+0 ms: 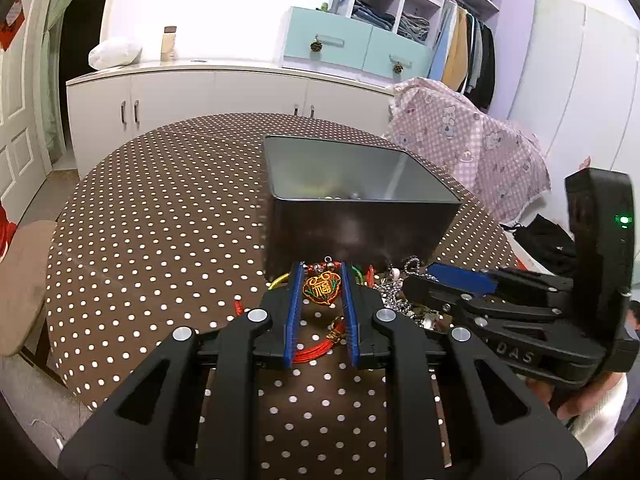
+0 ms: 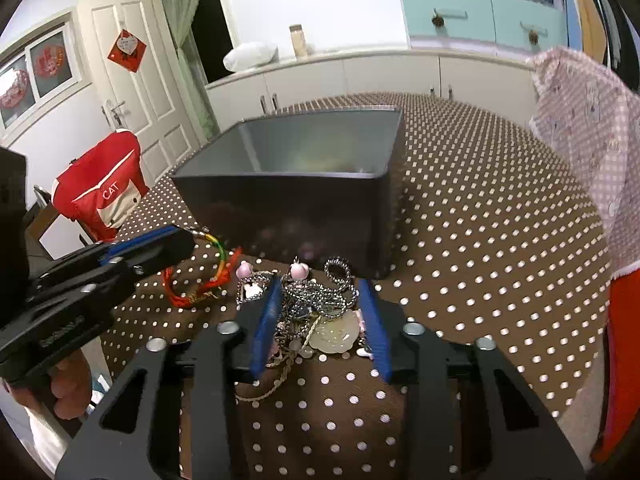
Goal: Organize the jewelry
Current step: 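Close the right gripper on the silver chains while the left holds the red necklace, then lift the red necklace and silver chains up over the gray box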
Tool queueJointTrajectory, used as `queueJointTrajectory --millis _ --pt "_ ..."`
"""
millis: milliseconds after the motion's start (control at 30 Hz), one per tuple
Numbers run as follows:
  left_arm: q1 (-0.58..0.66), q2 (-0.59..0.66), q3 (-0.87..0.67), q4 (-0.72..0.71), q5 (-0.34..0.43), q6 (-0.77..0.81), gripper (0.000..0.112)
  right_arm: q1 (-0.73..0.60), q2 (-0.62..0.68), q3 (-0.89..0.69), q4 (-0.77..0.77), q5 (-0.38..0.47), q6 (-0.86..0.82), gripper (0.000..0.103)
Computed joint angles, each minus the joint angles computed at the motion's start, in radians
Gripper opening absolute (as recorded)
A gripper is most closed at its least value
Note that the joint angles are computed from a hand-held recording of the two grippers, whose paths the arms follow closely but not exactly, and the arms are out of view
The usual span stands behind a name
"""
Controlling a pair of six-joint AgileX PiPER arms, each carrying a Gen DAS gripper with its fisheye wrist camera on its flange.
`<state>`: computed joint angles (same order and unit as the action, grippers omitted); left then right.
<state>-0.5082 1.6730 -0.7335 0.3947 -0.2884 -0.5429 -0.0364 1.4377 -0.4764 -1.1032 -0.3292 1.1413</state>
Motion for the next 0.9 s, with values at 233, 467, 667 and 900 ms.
queueJointTrajectory --millis 233,467,667,900 --pt "0.009 0.000 0.004 -0.063 0.004 0.054 0.019 -0.052 -0.022 0.007 -0.094 -0.064 0.091 0.015" --pt "0.022 -0.017 0.016 -0.051 -0.009 0.054 0.019 -0.049 -0.050 0.007 -0.115 -0.063 0.103 0.015" --pt "0.019 -0.037 0.023 -0.075 -0.009 0.075 0.019 -0.077 -0.093 0.002 -0.175 -0.073 0.160 0.015" --pt "0.012 -0.074 0.013 -0.099 0.011 0.107 0.019 -0.088 -0.158 -0.016 -0.248 -0.070 0.222 0.015"
